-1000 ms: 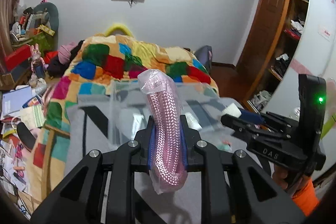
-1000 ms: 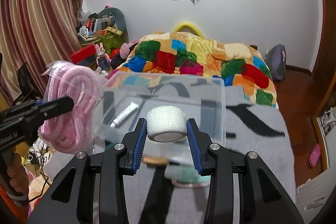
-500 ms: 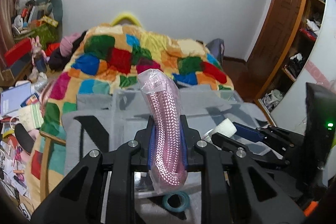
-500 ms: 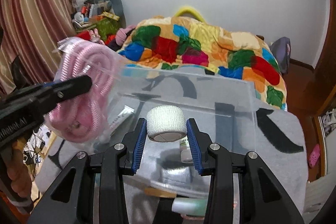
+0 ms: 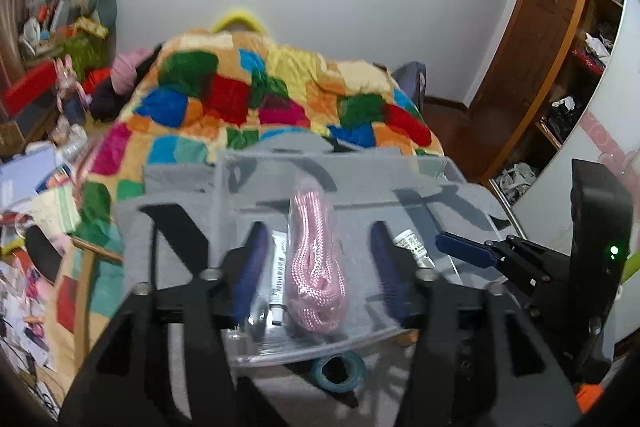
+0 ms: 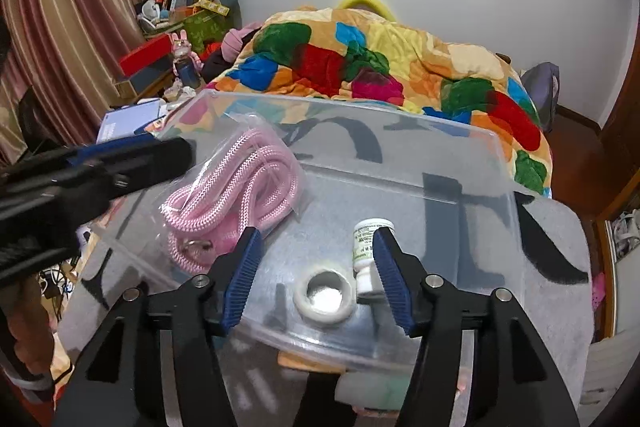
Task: Organize objects
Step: 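Place the pink rope into the box with the left tool while the right tool places the tape roll, then grasp the teal tape roll with the left tool while the right tool grasps the mint-green bottle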
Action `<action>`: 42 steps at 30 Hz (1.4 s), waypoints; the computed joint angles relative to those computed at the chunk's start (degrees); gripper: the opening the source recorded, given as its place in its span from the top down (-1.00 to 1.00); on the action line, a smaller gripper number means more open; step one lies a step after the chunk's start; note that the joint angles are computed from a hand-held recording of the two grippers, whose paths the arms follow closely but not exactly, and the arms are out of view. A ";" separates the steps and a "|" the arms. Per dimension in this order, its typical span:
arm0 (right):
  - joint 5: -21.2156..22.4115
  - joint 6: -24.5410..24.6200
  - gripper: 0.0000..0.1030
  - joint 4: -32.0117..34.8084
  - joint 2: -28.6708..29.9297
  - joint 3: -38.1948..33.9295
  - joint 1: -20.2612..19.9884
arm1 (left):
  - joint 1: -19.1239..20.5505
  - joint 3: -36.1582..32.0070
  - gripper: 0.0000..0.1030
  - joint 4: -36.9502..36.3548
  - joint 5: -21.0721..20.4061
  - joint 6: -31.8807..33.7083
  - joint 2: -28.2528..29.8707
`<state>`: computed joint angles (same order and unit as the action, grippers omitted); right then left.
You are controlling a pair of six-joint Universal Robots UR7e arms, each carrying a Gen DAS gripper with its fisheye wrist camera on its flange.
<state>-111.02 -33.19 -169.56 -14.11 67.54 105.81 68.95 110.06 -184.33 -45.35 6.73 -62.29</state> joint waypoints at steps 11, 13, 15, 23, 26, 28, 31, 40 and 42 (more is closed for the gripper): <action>2.13 -2.17 -0.22 -10.38 -7.91 12.32 -0.36 | -4.73 6.76 -0.58 -8.32 5.69 5.61 -1.98; 2.01 -2.71 -0.24 -12.59 -9.08 14.62 -0.59 | -5.15 8.07 -0.64 -8.77 5.85 5.67 -2.17; 1.74 -3.05 -0.24 -14.63 -10.15 16.93 -0.98 | -5.34 9.40 -0.65 -8.81 6.10 5.37 -2.30; -0.08 -0.71 -0.46 -15.91 -11.97 22.69 -4.18 | -3.21 12.69 -0.65 -4.63 5.24 0.13 -1.37; -1.39 0.17 -0.46 -15.02 -10.87 22.19 -4.88 | -1.64 12.24 -0.64 -2.02 4.56 -2.57 -0.39; -0.96 1.01 -0.46 -13.67 -10.34 21.36 -5.06 | -0.72 11.77 -0.62 -0.97 4.00 -3.66 0.22; -2.56 1.77 -0.46 -12.95 -8.88 19.54 -4.80 | 0.43 10.74 -0.50 0.39 2.82 -4.47 1.10; -5.61 2.65 -0.63 -13.94 -5.90 16.59 -4.22 | 1.84 7.53 -0.23 1.62 2.04 -4.29 4.26; -6.87 1.78 -0.63 -14.61 -5.31 16.22 -4.05 | 1.62 7.47 -0.14 0.15 2.78 -3.51 4.99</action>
<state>-117.89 -31.42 -184.16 -19.43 83.76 101.77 70.57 117.53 -184.18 -42.58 3.23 -57.30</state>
